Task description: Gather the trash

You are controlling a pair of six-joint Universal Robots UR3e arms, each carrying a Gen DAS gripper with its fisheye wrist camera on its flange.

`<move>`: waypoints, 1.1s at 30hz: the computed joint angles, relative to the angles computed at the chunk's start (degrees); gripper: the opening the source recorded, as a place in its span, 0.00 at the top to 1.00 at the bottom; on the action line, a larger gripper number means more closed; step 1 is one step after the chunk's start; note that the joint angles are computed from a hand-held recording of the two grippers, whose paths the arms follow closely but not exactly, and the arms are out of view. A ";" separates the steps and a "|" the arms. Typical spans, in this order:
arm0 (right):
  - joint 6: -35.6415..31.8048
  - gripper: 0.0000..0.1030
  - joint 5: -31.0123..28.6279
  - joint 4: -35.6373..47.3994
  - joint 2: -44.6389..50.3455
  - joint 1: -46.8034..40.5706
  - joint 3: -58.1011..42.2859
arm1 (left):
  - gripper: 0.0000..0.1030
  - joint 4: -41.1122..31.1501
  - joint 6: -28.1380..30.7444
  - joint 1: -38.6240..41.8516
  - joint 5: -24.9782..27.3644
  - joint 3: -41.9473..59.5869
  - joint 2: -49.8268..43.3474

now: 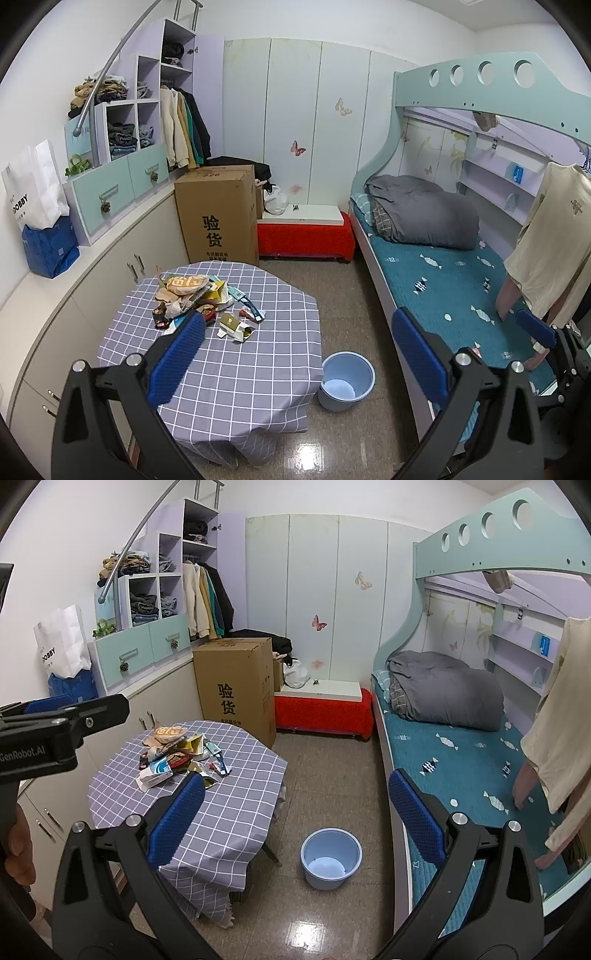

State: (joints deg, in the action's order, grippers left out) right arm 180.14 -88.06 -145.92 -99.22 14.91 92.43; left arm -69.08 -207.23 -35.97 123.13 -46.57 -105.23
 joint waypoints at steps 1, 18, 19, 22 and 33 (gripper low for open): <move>0.00 0.06 0.12 0.05 0.06 -0.13 -0.01 | 0.04 0.00 0.01 0.19 -0.23 -0.22 0.13; 1.54 0.06 -1.33 2.31 5.43 2.79 -4.99 | 0.04 1.93 2.10 6.57 -6.03 -6.12 3.48; 1.79 0.06 -1.77 3.00 6.45 3.20 -6.40 | 0.04 2.41 2.51 7.27 -6.70 -7.24 4.20; 3.13 0.06 -3.53 4.18 9.27 5.12 -9.34 | 0.04 4.03 3.52 9.31 -8.85 -10.52 5.82; 7.95 0.06 -4.82 10.03 17.11 7.40 -15.95 | 0.04 6.23 5.24 21.13 -22.42 -24.43 11.78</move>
